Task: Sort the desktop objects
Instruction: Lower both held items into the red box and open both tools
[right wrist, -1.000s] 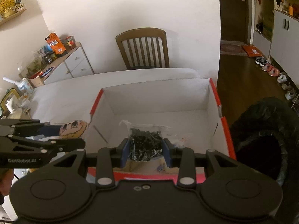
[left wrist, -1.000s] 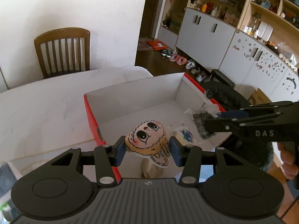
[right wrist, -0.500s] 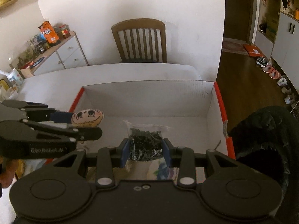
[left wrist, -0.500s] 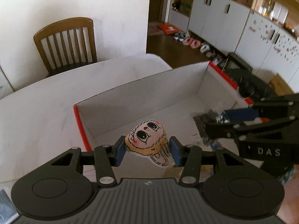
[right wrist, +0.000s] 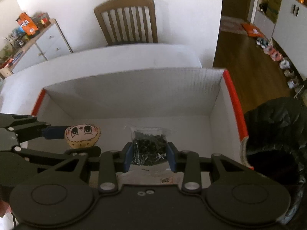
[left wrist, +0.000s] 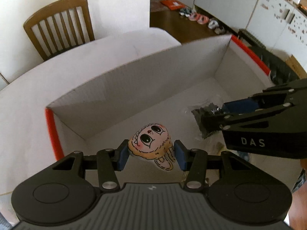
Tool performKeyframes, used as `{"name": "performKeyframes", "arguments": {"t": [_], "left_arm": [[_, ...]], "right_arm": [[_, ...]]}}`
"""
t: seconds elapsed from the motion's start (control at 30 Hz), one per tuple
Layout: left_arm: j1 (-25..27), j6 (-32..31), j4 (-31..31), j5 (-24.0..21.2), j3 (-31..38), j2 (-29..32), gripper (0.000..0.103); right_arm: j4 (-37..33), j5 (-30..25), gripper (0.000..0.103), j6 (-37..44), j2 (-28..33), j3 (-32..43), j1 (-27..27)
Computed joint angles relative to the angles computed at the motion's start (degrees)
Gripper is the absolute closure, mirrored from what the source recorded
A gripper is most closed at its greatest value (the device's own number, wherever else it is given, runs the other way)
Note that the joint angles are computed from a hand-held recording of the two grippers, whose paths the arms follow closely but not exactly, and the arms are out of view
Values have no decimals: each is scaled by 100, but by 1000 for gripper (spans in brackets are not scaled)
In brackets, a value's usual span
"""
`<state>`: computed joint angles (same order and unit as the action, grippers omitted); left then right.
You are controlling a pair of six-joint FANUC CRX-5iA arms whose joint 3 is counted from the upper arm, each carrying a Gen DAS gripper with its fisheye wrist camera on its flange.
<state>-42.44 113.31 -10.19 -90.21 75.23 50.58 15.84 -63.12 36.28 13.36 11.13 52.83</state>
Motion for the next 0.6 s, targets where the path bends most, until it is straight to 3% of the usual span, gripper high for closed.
{"name": "performKeyframes", "arguments": {"t": [0.43,0.6], "left_arm": [[54,-190,301,-658,779,545,53],[36,-142,265,-395,326,276,52]], "right_arm": [[-241,-514,67,140,318,320,-46],[-147,-464,62,98,277,283,-26]]}}
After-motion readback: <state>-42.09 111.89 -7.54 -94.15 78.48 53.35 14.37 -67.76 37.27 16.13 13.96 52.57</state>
